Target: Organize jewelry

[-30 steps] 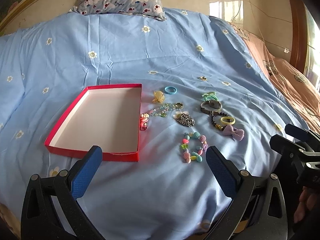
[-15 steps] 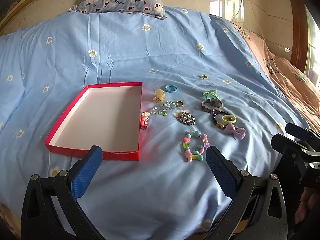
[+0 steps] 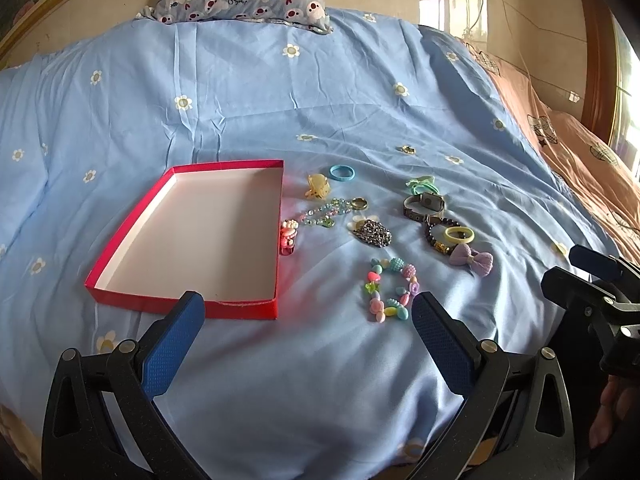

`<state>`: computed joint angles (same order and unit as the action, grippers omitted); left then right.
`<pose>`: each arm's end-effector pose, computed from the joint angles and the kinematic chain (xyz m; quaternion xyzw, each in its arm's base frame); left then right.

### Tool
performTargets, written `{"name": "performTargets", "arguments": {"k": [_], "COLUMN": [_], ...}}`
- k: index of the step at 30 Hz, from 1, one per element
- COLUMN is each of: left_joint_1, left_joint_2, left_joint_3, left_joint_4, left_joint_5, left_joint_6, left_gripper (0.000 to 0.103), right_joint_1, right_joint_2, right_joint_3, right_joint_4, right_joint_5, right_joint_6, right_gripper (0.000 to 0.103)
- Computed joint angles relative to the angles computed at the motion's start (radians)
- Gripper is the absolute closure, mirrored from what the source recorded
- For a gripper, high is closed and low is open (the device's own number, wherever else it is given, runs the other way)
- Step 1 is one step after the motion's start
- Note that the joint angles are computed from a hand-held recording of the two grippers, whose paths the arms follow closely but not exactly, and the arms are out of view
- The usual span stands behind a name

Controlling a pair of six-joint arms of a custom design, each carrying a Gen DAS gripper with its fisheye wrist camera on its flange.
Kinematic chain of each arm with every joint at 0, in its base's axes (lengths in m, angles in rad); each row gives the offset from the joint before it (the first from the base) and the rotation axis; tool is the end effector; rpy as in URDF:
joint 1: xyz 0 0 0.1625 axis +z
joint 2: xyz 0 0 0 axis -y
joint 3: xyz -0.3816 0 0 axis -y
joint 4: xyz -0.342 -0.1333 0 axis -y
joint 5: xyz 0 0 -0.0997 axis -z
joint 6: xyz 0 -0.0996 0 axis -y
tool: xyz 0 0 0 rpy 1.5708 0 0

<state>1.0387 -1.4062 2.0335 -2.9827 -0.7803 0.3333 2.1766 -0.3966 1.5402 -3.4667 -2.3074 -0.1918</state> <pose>-0.0572 -0.4995 0.3591 0.2240 0.8359 -0.3864 0.3190 0.4058 -0.4693 0.0129 0.2151 -0.8510 0.4042 0.2573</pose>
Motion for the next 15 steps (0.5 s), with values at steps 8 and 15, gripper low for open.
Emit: {"name": "performTargets", "arguments": {"k": [8,15], "left_joint_1": [0.007,0.025], "left_joint_2": [0.007,0.017], "left_joint_3": [-0.008,-0.028], "left_joint_4": [0.017,0.076], "left_joint_5": [-0.008,-0.038], "left_joint_6": [-0.007,-0.024], "left_gripper": [0.000,0.000], "right_joint_1": [-0.006,-0.018], "right_joint_2": [0.002,0.001], "right_joint_3": [-0.002,-0.002], "right_joint_4": [0.009,0.029], "right_joint_5": [0.009,0.021], "right_joint_6": [0.007,0.022], "right_gripper": [0.012,0.012]}}
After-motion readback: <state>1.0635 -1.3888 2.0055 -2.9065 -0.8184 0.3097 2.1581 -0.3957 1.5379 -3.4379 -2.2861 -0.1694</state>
